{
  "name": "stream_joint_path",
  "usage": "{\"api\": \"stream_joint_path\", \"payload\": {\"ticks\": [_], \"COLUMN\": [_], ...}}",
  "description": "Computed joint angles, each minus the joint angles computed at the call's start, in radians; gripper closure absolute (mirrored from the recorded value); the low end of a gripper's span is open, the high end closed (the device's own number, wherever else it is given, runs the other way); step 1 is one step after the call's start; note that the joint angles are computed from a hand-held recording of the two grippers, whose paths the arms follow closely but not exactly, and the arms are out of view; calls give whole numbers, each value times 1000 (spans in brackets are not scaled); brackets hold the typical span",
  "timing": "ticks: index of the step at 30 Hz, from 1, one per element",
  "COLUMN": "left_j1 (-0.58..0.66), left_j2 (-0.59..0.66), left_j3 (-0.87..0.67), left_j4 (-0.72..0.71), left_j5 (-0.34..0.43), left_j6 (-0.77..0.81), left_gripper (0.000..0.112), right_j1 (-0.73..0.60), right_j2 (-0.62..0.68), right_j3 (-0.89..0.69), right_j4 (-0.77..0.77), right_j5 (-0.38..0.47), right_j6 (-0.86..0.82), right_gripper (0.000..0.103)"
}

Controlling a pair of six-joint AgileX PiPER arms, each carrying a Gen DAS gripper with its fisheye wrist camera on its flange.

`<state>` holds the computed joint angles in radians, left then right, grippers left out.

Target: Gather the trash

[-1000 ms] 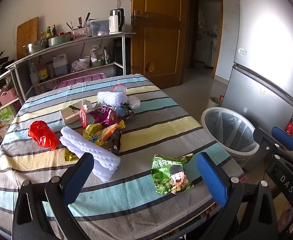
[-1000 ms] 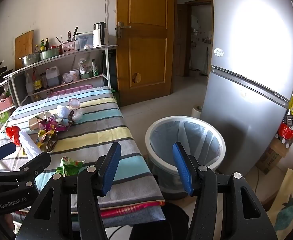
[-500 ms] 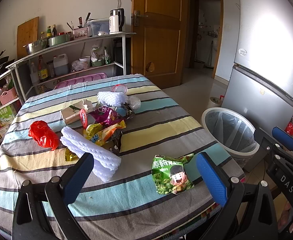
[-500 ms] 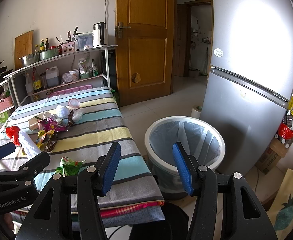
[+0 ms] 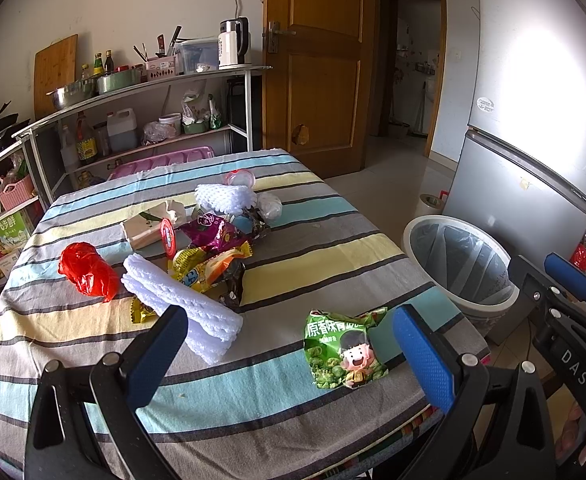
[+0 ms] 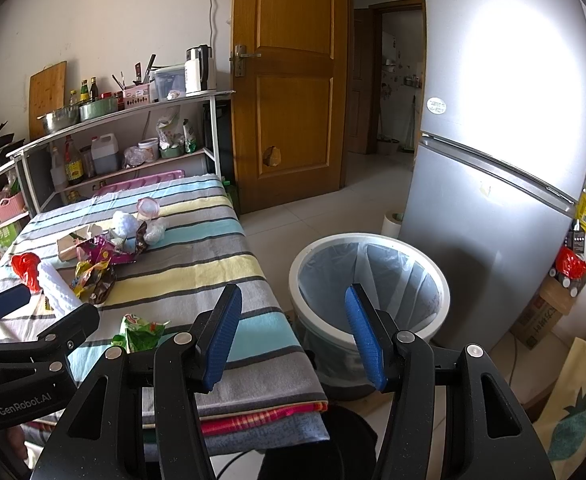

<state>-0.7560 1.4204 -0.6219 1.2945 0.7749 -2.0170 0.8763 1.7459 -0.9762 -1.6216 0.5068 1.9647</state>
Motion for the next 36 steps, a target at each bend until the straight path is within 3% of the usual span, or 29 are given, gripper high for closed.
{"api": "stream_joint_path", "payload": {"ticks": [36], "left_j1": [3], "left_j2": [-3], "left_j3": [7], "left_j4": [4], "left_j5": [-6], "left_j6": [-2], "left_gripper": [9], "right_j1": [-2], "right_j2": [-2], "right_j3": [-5], "right_j4": [11], "right_j5": [-3], "right_j6": [-13], "right_gripper": [48]}}
